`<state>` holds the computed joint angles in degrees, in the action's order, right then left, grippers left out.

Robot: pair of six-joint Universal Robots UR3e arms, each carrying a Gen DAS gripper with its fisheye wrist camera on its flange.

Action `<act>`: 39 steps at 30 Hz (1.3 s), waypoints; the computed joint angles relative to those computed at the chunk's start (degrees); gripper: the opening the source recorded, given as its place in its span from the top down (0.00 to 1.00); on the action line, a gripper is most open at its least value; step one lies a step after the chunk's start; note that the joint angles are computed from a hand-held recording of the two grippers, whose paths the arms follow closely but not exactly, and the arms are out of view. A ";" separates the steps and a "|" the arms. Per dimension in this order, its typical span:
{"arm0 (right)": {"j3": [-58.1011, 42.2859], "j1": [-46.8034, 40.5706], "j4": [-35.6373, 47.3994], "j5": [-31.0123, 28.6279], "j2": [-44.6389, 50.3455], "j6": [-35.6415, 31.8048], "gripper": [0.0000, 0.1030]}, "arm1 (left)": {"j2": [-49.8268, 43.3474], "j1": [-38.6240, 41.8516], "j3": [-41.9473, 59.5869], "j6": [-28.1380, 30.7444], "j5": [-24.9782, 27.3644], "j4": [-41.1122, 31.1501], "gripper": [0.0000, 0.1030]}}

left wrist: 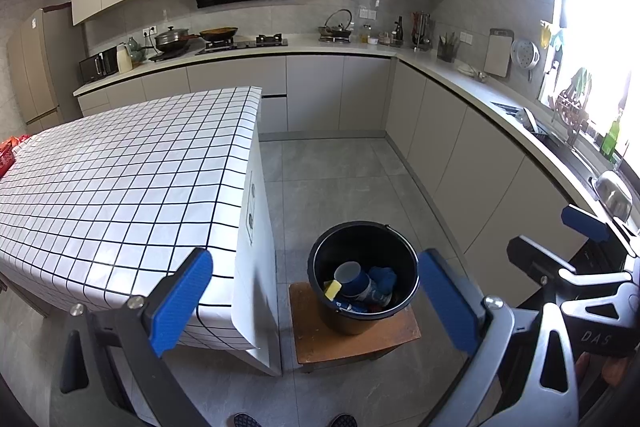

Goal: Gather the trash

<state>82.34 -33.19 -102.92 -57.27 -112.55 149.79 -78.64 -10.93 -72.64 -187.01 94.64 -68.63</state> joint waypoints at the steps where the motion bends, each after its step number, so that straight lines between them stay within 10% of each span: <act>1: 0.00 0.02 -0.13 -0.01 0.10 0.03 0.00 | -0.08 -0.06 0.04 -0.03 0.13 0.02 0.00; 39: 0.21 0.01 -0.56 0.55 0.70 -0.54 0.00 | -0.21 0.56 -0.15 0.61 0.77 -0.02 0.00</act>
